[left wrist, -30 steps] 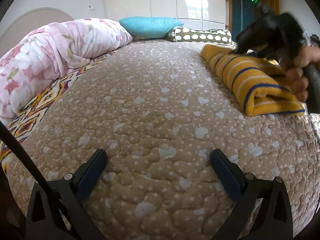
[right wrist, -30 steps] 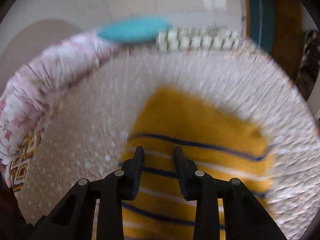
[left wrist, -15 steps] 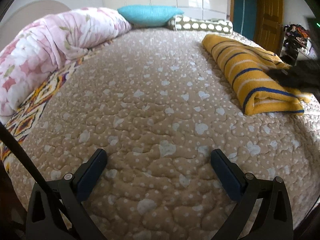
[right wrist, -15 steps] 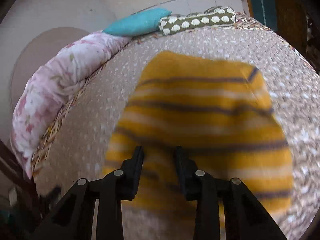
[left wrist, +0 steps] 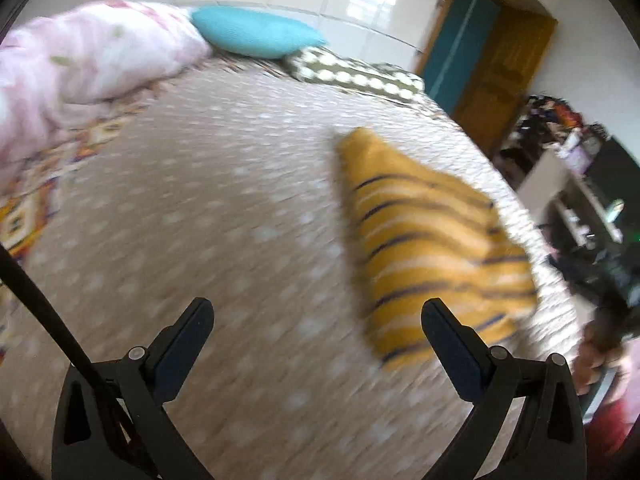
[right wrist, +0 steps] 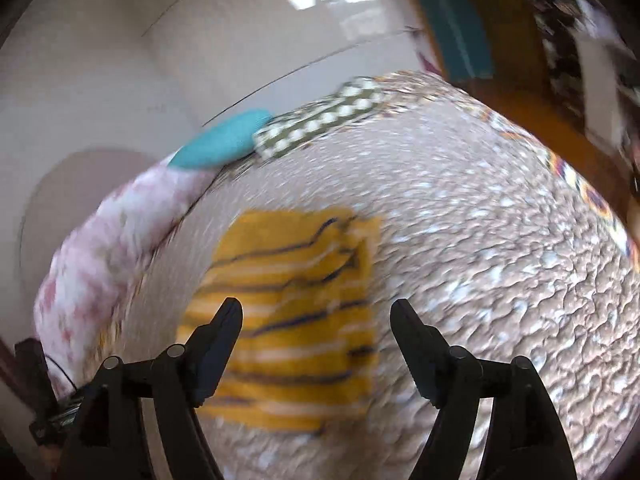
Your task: Fold small clothes
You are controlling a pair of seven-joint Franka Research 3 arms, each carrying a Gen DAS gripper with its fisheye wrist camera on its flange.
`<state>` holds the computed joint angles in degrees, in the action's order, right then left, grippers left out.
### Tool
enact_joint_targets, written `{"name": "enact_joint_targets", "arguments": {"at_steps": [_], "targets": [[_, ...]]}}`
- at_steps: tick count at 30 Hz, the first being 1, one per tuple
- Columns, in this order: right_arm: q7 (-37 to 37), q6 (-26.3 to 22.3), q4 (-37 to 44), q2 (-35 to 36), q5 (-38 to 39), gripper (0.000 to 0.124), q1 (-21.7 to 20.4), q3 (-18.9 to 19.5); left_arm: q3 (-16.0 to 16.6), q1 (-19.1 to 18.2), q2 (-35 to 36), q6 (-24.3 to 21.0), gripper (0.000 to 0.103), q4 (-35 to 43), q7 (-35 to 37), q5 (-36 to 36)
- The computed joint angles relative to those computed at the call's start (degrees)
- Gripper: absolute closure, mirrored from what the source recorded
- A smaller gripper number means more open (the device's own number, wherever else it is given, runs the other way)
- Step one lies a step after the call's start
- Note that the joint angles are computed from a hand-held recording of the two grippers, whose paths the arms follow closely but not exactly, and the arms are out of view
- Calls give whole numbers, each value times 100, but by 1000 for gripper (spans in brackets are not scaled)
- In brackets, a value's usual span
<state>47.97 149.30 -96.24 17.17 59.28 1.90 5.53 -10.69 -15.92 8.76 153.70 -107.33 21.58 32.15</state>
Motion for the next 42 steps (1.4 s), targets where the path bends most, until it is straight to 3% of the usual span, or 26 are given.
{"name": "enact_joint_targets", "arguments": {"at_steps": [2, 5, 7, 10, 14, 16, 20, 23, 27, 30, 33, 36, 42], "targets": [[664, -276, 602, 504, -263, 43, 4, -89, -101, 154, 437, 128, 0, 494, 637, -591], [1509, -709, 1480, 1222, -720, 45, -26, -60, -152, 157, 1174, -245, 0, 1462, 1229, -1114], [1638, -975, 1830, 1500, -938, 55, -71, 62, -124, 70, 1568, -529, 0, 1989, 1460, -1276], [2079, -798, 1961, 1687, -1707, 58, 195, -70, 71, -210, 2103, -1056, 0, 2701, 1439, -1211], [2158, -572, 1827, 1692, -1809, 55, 48, 110, 279, -420, 1992, -985, 0, 2573, 1136, -957], [2040, -341, 1457, 1429, -1771, 54, -14, 142, 415, -581, 1709, -983, 0, 2293, 968, -547], [1431, 395, 417, 679, -1684, 53, -23, 147, 830, -1243, 871, -1330, 0, 1495, -411, 1400], [1232, 869, -390, 108, -1749, 53, 68, 25, 877, -1685, 296, -2043, 0, 974, -1846, 3035], [750, 1181, -1249, -567, -1283, 53, 57, 48, 565, -1780, -198, -2702, 0, 481, -2854, 3965], [333, 1400, -1794, -1006, -850, 52, 197, 18, 301, -1646, -314, -2862, 0, 382, -2892, 3848], [-1, 1753, -2219, -1303, -620, 52, 457, -27, 82, -1367, -368, -2474, 0, 251, -2567, 3279], [9, 2058, -2419, -1393, -822, 51, 725, -82, -150, -1109, -281, -2359, 0, 229, -2142, 2665], [543, 2140, -2534, -1349, -1507, 51, 940, -179, -379, -984, -46, -2803, 0, 379, -1751, 2202]]}}
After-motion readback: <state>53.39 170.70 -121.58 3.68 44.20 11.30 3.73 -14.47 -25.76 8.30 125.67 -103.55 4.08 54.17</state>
